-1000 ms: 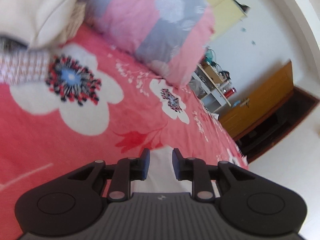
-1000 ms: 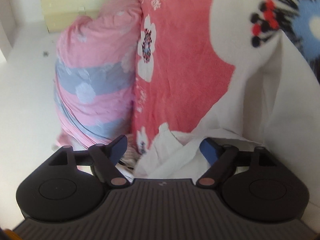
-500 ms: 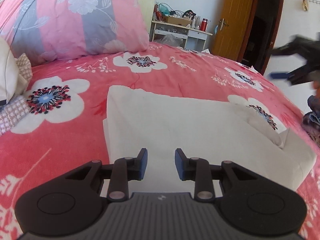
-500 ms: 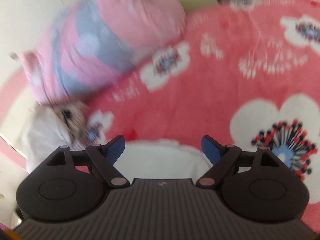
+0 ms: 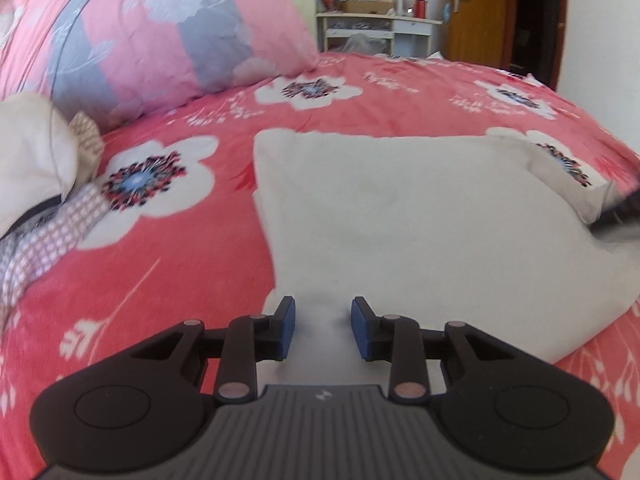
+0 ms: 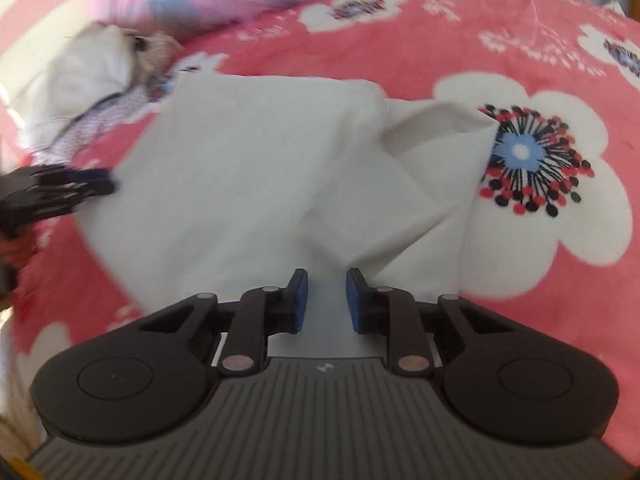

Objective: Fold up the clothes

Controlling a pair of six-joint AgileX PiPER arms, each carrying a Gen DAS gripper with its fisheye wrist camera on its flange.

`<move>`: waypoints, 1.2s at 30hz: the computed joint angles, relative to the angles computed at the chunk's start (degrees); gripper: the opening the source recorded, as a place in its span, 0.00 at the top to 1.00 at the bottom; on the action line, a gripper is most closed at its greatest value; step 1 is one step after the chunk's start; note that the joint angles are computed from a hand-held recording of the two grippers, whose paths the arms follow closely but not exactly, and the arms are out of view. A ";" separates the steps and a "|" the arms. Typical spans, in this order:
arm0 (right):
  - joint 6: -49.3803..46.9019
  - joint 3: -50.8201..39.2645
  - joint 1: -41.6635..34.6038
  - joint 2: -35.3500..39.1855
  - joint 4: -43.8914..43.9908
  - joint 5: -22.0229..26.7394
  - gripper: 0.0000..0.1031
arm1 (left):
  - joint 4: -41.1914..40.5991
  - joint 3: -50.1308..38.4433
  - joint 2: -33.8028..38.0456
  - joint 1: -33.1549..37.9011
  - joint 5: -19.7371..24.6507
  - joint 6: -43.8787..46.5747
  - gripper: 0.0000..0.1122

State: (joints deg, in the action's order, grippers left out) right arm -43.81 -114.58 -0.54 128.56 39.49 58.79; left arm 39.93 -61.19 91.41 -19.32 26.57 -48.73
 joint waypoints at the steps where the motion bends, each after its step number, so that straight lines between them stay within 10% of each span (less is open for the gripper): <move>1: 1.60 -3.19 -0.47 2.29 2.02 -1.45 0.82 | 0.59 0.31 -0.20 -0.05 0.26 -0.69 0.70; 8: 4.96 2.19 -12.36 4.83 36.68 -11.17 0.80 | 0.97 1.59 -0.96 0.58 -0.56 -1.42 0.68; 16: -1.72 0.37 -11.50 3.66 22.88 9.05 0.80 | 1.20 0.73 -0.04 0.47 0.13 -2.77 0.68; 20: 11.51 -3.39 -7.38 6.47 11.83 -4.82 0.80 | 4.41 1.66 -0.70 -0.05 1.01 -7.15 0.61; 23: 13.25 7.98 -11.30 1.74 22.78 -15.53 0.78 | 3.44 3.52 -3.94 0.86 0.98 -7.41 0.59; 25: 6.44 16.42 -15.97 -2.74 33.56 -12.13 0.78 | 1.14 5.40 -7.32 1.84 0.70 -6.10 0.56; 31: -2.77 38.86 -26.47 -18.31 33.80 4.44 0.36 | -31.32 10.97 -18.25 9.80 -1.96 16.10 0.50; 36: -4.70 52.56 -27.99 -24.39 30.98 9.30 0.27 | -59.97 19.17 -25.73 14.43 -2.89 32.81 0.41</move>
